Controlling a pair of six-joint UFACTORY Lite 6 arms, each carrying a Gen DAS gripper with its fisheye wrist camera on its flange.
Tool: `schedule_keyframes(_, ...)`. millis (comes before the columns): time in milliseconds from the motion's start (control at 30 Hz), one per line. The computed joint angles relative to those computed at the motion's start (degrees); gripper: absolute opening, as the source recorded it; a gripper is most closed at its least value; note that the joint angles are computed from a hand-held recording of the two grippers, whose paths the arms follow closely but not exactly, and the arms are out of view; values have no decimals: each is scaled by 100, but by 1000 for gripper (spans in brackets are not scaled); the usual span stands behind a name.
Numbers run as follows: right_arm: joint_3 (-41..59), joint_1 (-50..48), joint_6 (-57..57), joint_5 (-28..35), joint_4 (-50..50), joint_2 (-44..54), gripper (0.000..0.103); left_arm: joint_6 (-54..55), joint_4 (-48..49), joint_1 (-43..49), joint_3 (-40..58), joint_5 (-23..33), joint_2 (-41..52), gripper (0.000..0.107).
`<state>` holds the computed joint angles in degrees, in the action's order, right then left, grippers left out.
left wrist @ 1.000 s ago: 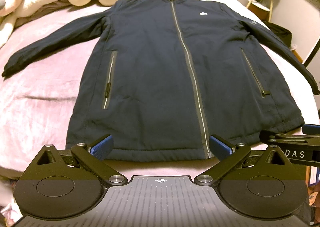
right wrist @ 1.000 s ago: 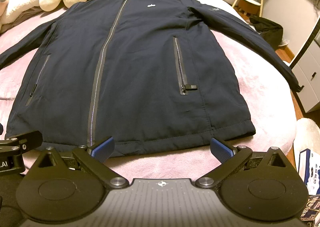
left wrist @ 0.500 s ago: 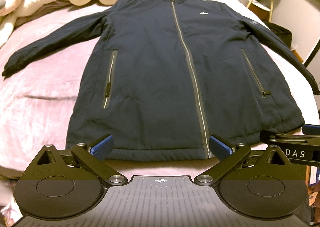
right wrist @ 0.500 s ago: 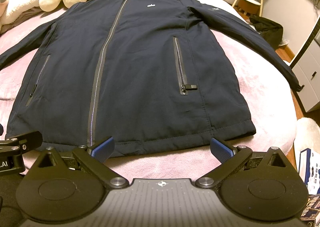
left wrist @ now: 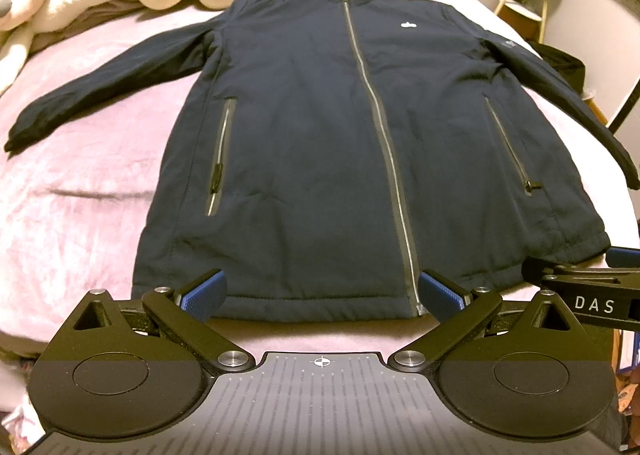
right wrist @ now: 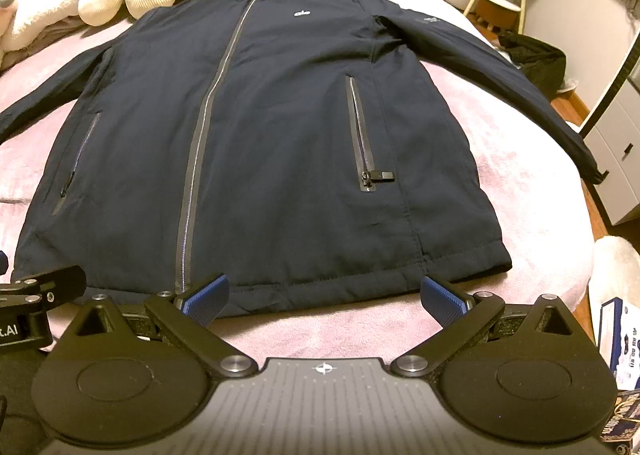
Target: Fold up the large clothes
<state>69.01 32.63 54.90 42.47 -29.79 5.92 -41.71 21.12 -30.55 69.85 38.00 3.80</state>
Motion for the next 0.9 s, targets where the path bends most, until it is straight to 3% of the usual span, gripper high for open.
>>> schedule_keyframes(900, 16, -73, -4, -51, 48, 24, 102, 246, -287, 96, 231, 95, 225, 103)
